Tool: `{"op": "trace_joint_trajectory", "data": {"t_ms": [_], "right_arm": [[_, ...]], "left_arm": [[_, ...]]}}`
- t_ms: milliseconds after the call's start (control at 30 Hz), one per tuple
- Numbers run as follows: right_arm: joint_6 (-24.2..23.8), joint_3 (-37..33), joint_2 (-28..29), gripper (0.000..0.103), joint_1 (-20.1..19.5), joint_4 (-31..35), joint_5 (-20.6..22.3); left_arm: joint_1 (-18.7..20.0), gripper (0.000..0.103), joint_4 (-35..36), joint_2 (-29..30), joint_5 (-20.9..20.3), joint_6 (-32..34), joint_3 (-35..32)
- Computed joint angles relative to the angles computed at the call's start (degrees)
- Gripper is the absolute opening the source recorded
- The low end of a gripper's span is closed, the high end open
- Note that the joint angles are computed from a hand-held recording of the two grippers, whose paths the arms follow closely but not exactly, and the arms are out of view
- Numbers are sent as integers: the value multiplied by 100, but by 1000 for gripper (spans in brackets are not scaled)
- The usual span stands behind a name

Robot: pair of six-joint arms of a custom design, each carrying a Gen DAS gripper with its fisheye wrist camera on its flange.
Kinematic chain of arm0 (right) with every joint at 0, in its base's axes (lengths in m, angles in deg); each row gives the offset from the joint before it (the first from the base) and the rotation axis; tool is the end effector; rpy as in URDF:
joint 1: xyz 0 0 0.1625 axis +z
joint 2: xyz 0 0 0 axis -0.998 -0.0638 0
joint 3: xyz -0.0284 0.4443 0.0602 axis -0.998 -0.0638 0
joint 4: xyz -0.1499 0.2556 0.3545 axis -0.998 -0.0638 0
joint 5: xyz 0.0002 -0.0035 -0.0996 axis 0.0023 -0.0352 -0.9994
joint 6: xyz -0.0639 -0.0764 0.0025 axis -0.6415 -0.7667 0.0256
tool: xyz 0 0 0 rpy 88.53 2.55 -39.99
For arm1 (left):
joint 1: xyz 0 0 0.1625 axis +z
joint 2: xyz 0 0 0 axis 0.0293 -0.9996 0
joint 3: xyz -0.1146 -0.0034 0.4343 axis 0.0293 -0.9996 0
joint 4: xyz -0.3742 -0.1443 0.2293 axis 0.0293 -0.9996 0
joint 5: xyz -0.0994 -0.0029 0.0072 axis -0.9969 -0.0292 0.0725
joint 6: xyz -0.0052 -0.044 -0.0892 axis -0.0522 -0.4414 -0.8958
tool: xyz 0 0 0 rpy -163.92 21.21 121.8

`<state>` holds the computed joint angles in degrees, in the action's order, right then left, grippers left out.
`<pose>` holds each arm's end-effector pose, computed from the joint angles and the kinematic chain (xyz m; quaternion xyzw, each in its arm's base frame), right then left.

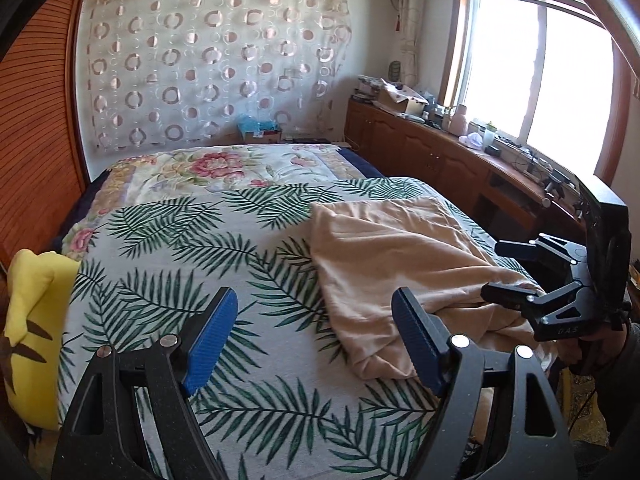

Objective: Fold small clothes
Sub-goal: 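Grasp the opposite shirt edge with the right tool and lift it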

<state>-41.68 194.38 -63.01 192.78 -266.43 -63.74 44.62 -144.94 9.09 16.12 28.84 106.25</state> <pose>0.2013 -0.3329 0.1533 0.4171 -0.8180 0.3084 0.2487 -0.0978 -0.3921 0.1273 0.2557 0.8617 -0.3744 0.2279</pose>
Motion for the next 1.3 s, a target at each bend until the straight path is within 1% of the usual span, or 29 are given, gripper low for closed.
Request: {"op": "trace_joint_trajectory", "data": {"t_ms": [67, 167, 400, 567, 733, 800, 833, 867, 900, 933, 967, 1000, 1033, 1100, 1233, 1300], "right_arm": [[1, -117, 67, 82, -12, 225, 87], [123, -319, 63, 82, -55, 776, 312], [78, -821, 630, 82, 169, 1116, 163], [-128, -1067, 895, 82, 278, 1533, 97], [-238, -1377, 1323, 82, 305, 1909, -136], [-248, -1497, 1503, 74, 302, 1932, -336], [-312, -1538, 1583, 68, 296, 1851, -443], [-445, -1538, 1639, 55, 308, 1683, -464], [-477, -1545, 1603, 45, 292, 1755, -404], [-542, -1556, 1631, 20, 309, 1646, -488], [-611, -1582, 1666, 12, 329, 1547, -615], [-637, -1589, 1618, 11, 308, 1606, -585], [-642, -1581, 1492, 11, 262, 1711, -440], [-613, -1534, 1255, 10, 269, 1653, -315], [-503, -1705, 604, 10, 212, 1748, -20], [-605, -1901, 465, 10, 200, 1562, -120]], "left_arm": [[38, 80, -41, -34, 49, 27, 15], [122, 80, -79, -121, 41, 89, 48], [273, 80, -189, -266, 56, 131, 122], [403, 80, -283, -282, 45, 157, 116], [393, 80, -324, -271, 36, 148, 150], [388, 80, -325, -262, 19, 149, 156], [388, 80, -325, -263, 17, 151, 158], [390, 80, -330, -259, 11, 154, 161], [379, 80, -316, -265, 13, 139, 163], [379, 80, -307, -263, 4, 134, 160], [382, 80, -305, -254, -7, 133, 157], [382, 80, -312, -242, -14, 129, 159], [378, 80, -305, -231, -21, 118, 157], [373, 80, -309, -204, -56, 129, 159], [349, 80, -241, -149, -112, 87, 123], [333, 80, -243, -102, -146, 74, 111]]}}
